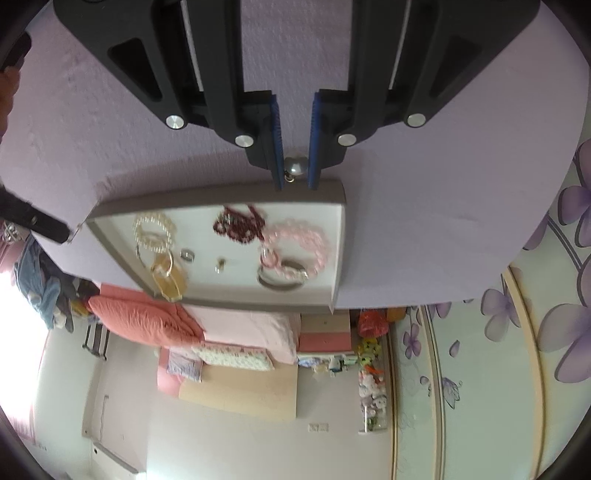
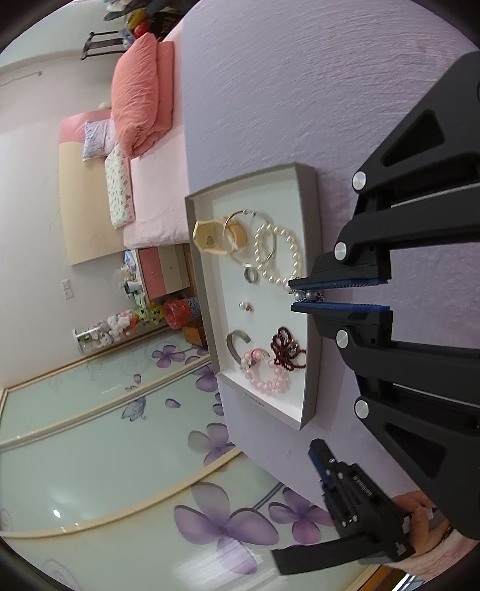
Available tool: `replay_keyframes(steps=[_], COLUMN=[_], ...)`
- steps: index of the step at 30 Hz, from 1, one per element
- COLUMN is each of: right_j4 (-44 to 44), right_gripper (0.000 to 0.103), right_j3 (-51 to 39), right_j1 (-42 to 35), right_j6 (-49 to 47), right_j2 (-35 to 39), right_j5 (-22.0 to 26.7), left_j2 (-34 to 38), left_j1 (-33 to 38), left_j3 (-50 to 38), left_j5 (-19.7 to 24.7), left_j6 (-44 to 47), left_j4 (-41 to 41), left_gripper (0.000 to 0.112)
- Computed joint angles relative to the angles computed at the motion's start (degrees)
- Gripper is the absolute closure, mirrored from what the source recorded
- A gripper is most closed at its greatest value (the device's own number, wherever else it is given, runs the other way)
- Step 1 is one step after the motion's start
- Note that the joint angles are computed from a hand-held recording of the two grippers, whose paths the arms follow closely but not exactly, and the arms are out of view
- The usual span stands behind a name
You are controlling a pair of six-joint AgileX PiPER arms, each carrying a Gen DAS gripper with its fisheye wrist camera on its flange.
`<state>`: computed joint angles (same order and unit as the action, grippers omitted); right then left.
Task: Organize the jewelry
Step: 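Carry both earrings into the tray and open both tools to release them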
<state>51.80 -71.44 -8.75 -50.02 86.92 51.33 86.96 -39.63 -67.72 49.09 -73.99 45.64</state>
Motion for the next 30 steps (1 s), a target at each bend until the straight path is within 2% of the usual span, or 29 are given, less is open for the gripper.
replay_keyframes(steps=[6, 10, 15, 19, 26, 30], right_j4=[-1.9, -1.9, -2.9, -3.8, -11.7, -14.6], right_gripper=[0.095, 0.095, 0.095, 0.095, 0.095, 0.095], right_j3=[-1.9, -4.1, -7.3, -9.7, -14.7, -15.6], right_j1=[5.2, 8.0, 11.4, 12.6, 13.8, 13.9], right_j6=[1.1, 1.8, 2.4, 3.2, 10.3, 13.0], right_j2=[-1.6, -1.5, 0.8, 5.1, 13.8, 16.3], right_j5=[-4.3, -8.6, -14.8, -18.0, -19.0, -18.9], left_j2=[-0.2, 0.7, 3.2, 6.3, 11.9, 14.7], left_j1=[0.4, 1.7, 3.7, 5.5, 7.7, 8.8], left_j3=[-2.8, -5.6, -10.0, -13.5, -18.3, -20.4], left_j5=[-0.2, -2.5, -5.0, -6.5, -7.9, -8.5], left_j6=[-0.3, 0.2, 1.9, 4.3, 8.3, 10.4], left_j4=[2.1, 2.6, 2.9, 2.2, -0.4, -2.5], left_gripper=[0.099, 0.099, 0.099, 0.099, 0.099, 0.099])
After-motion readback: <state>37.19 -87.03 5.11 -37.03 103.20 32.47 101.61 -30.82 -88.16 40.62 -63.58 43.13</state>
